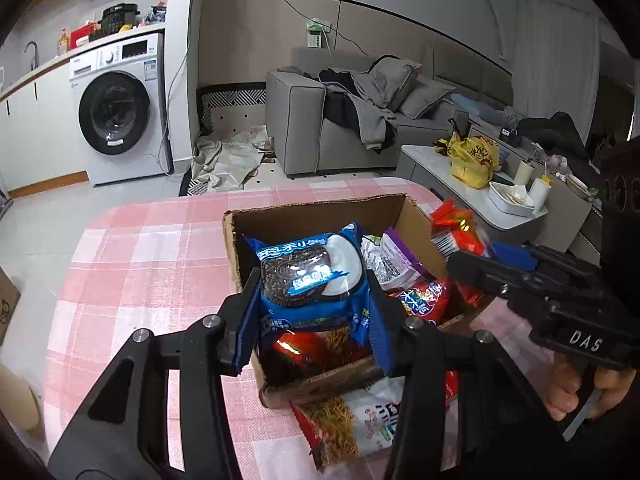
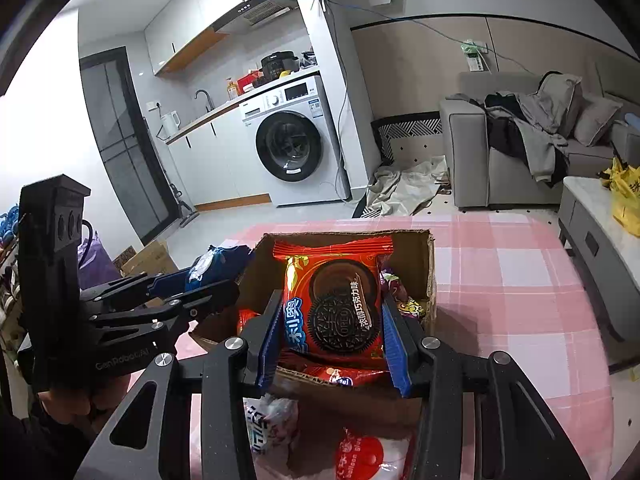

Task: Organize snacks
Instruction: 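Carry both Oreo packs into the cardboard box and open both tools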

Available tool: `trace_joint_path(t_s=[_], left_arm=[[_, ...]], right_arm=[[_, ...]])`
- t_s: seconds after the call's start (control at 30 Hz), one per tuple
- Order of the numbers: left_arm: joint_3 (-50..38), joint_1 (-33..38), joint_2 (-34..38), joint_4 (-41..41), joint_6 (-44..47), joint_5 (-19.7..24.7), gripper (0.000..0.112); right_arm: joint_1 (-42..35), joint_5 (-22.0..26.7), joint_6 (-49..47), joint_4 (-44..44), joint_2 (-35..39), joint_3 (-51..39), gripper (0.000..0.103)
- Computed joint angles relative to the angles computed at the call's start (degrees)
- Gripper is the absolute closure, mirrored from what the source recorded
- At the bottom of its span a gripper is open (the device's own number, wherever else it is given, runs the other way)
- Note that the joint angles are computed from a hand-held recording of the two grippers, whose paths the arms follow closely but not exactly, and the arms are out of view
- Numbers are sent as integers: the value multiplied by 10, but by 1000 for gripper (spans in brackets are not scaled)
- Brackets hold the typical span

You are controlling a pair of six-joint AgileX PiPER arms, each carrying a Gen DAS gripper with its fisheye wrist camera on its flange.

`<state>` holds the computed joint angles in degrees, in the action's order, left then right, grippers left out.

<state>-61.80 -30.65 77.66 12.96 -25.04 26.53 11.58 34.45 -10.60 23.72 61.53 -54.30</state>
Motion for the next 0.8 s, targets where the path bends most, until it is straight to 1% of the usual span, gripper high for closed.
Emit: trace_joint_path(t_s=[0.03, 0.17, 0.23, 0.27, 0.3, 0.33, 0.4, 0.5, 0.63, 0.7, 0.77, 0.8], left_arm=[[-3, -1, 6, -1, 0, -2, 69], [-14, -6, 32, 25, -16, -18, 69], [-18, -21, 45, 83, -66, -17, 69], [-16, -29, 45, 112, -92, -15, 69], [-17, -33, 50, 129, -104, -17, 69], [-16, -34, 52, 128, -103, -21, 69], [-20, -28, 64, 99, -77, -28, 69], [-25, -26, 77, 91, -72, -30, 69], [-26, -19, 93, 83, -66, -41, 69], [-30, -15, 102, 73, -58, -42, 69], [-36, -15, 113, 70, -55, -40, 69], [-38, -15, 118, 74, -59, -41, 69]], right_arm=[[-1, 0, -4, 3, 0, 0, 58], [-16, -3, -65, 61, 25, -1, 58], [-18, -6, -77, 73, 34, -3, 58], [-26, -3, -98, 97, 52, -8, 58], [-26, -3, -99, 98, 52, -8, 58], [-29, -3, -108, 108, 60, -10, 58], [-28, -5, -110, 108, 70, -13, 58], [-35, -2, -135, 123, 90, -19, 58], [-42, -6, -133, 120, 109, -21, 58], [-48, -5, -155, 140, 111, -19, 58], [-43, -13, -141, 117, 114, -22, 58], [-45, -14, -147, 121, 115, -20, 58]])
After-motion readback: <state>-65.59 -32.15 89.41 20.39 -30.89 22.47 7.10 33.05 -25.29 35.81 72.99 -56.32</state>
